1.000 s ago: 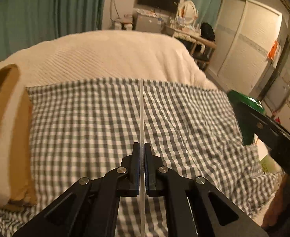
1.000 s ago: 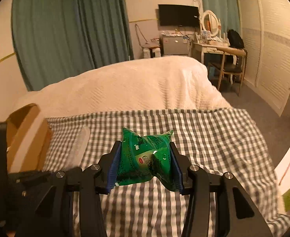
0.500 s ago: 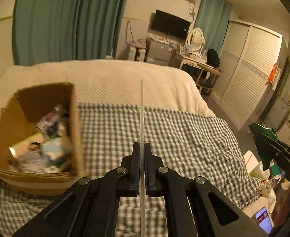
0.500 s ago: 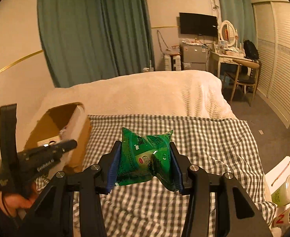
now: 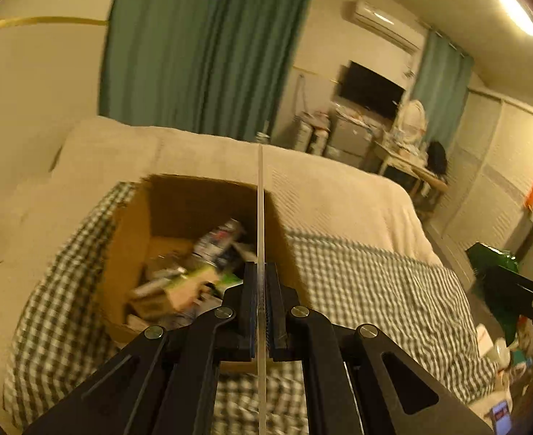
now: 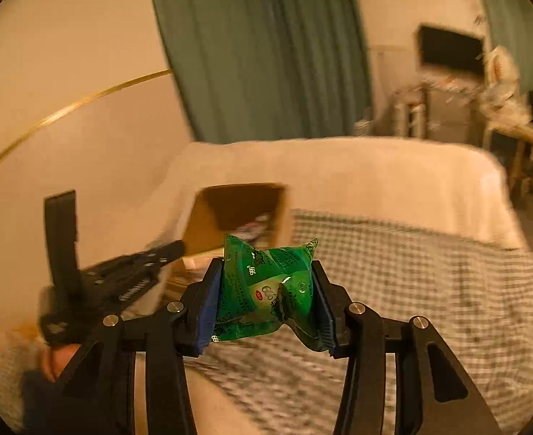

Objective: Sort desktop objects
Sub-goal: 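Carry the comb and green packet into the cardboard box and release both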

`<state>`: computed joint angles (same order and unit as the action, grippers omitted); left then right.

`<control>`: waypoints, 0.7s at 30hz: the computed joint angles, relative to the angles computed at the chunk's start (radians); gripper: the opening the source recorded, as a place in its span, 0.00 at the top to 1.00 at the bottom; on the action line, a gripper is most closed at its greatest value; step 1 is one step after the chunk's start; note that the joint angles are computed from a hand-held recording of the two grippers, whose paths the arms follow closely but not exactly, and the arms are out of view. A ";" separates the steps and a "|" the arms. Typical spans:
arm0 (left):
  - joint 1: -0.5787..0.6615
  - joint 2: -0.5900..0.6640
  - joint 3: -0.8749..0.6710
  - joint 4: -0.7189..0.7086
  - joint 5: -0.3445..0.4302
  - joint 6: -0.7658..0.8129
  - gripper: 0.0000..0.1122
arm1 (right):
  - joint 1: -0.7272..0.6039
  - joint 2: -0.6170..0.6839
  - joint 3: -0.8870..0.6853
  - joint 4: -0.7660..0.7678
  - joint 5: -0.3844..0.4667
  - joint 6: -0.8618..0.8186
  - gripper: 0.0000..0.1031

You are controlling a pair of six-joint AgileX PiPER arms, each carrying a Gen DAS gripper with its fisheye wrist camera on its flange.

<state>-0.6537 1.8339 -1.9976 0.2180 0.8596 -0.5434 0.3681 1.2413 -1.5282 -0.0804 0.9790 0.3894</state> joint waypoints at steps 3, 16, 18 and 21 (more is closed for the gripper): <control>0.063 0.041 -0.035 -0.044 -0.006 0.047 0.97 | -0.030 0.135 -0.094 0.128 -0.033 -0.066 0.56; 0.154 0.259 -0.219 -0.079 0.053 0.161 0.21 | -0.039 0.635 -0.503 0.080 -0.043 -0.034 0.21; 0.139 0.197 -0.108 -0.016 -0.015 0.078 0.20 | -0.038 0.586 -0.421 0.026 -0.088 0.021 0.20; 0.121 0.170 -0.117 0.005 0.038 0.018 0.18 | -0.062 0.507 -0.329 0.034 -0.109 0.039 0.20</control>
<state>-0.5332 2.0043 -2.1145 0.2231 0.8980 -0.5249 0.3060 1.7484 -1.8574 -0.0468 0.8700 0.4285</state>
